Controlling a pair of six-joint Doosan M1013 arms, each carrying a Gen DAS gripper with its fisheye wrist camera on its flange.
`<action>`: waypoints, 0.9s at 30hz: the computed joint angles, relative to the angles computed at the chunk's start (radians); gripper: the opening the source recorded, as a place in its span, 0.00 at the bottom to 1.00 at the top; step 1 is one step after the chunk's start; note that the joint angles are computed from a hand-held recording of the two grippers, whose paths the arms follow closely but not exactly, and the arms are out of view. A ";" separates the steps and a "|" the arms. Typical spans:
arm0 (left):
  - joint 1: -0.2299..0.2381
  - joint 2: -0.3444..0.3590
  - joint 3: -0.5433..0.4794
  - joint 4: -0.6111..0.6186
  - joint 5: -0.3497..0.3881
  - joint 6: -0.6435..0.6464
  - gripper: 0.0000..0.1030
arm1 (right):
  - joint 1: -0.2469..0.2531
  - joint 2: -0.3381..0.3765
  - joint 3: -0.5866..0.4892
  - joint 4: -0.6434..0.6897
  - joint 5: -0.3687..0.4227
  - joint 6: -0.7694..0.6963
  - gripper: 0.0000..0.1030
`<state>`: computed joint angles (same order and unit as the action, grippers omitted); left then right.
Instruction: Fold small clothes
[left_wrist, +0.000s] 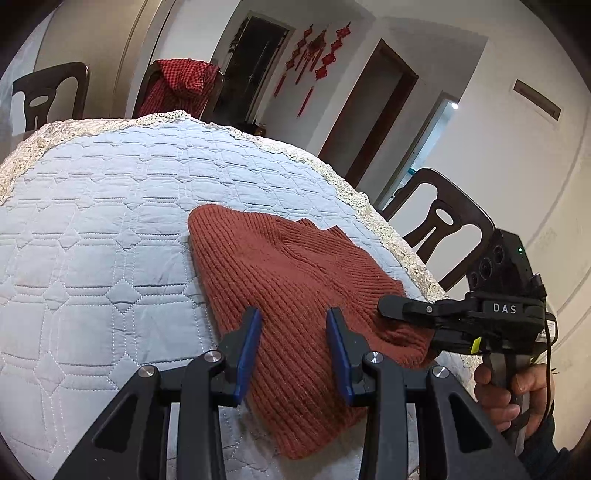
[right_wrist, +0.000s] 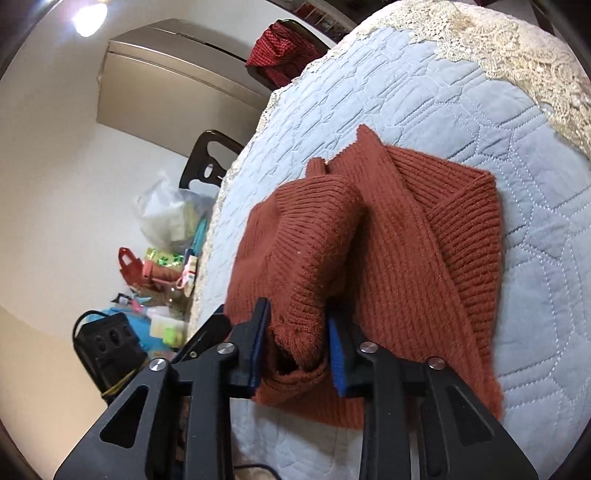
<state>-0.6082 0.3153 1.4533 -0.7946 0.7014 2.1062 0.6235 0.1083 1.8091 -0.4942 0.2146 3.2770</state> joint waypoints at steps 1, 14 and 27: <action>-0.001 0.001 -0.004 0.005 0.003 0.000 0.38 | 0.000 -0.002 0.000 -0.015 0.002 0.007 0.26; -0.033 0.010 -0.018 -0.026 0.045 0.106 0.38 | 0.045 -0.074 0.103 -0.542 0.131 0.505 0.17; -0.042 0.001 -0.009 -0.013 0.038 0.129 0.38 | 0.075 -0.100 0.092 -0.609 0.189 0.469 0.13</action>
<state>-0.6502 0.3159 1.4443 -0.8075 0.7394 2.2352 0.6986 0.0087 1.9013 -1.1030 0.4034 3.7462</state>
